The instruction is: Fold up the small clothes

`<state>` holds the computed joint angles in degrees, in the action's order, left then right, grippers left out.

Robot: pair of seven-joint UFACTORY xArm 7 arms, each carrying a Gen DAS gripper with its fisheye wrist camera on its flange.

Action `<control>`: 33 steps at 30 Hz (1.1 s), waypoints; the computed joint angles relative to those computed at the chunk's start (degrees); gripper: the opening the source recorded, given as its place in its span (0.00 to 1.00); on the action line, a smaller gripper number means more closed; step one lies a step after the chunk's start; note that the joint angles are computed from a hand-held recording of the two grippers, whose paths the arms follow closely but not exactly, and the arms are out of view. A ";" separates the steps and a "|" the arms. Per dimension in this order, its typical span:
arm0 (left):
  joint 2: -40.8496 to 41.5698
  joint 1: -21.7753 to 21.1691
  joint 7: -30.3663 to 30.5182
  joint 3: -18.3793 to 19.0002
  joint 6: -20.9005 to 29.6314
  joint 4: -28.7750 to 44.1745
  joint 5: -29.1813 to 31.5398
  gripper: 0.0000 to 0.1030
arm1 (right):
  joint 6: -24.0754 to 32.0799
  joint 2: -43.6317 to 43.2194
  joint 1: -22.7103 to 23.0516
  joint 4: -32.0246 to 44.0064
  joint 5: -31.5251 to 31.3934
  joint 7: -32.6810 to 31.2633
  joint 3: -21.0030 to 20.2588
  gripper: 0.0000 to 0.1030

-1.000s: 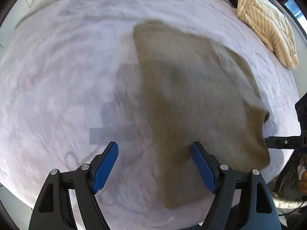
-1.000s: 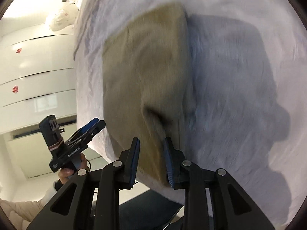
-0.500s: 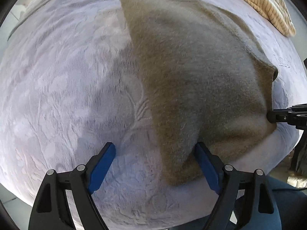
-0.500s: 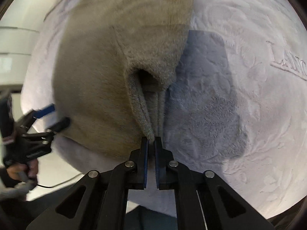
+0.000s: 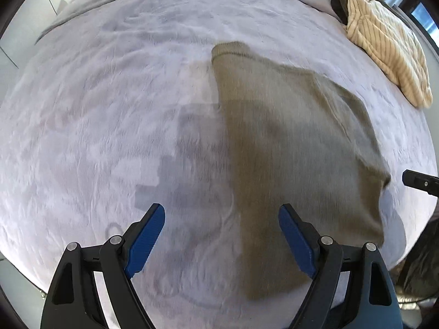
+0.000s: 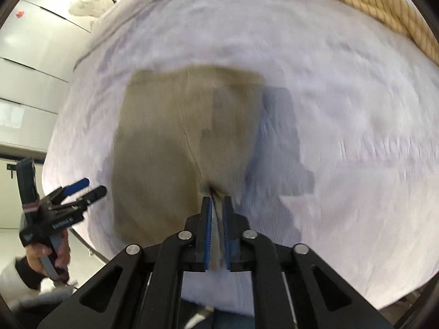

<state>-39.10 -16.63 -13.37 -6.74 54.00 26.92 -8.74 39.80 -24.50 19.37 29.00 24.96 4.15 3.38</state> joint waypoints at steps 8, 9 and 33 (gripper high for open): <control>6.48 -0.63 -2.55 -2.37 -3.34 2.66 1.52 0.83 | 1.30 8.36 0.48 5.78 -9.97 3.73 5.33 0.10; 6.56 -0.91 -2.89 -2.38 -3.21 2.70 1.43 0.83 | 1.40 9.25 0.49 5.69 -10.88 4.55 5.66 0.09; 5.79 -1.97 -3.30 -1.72 -0.53 3.06 0.60 0.83 | 9.25 -8.35 -1.09 -5.69 -3.75 8.11 0.49 0.09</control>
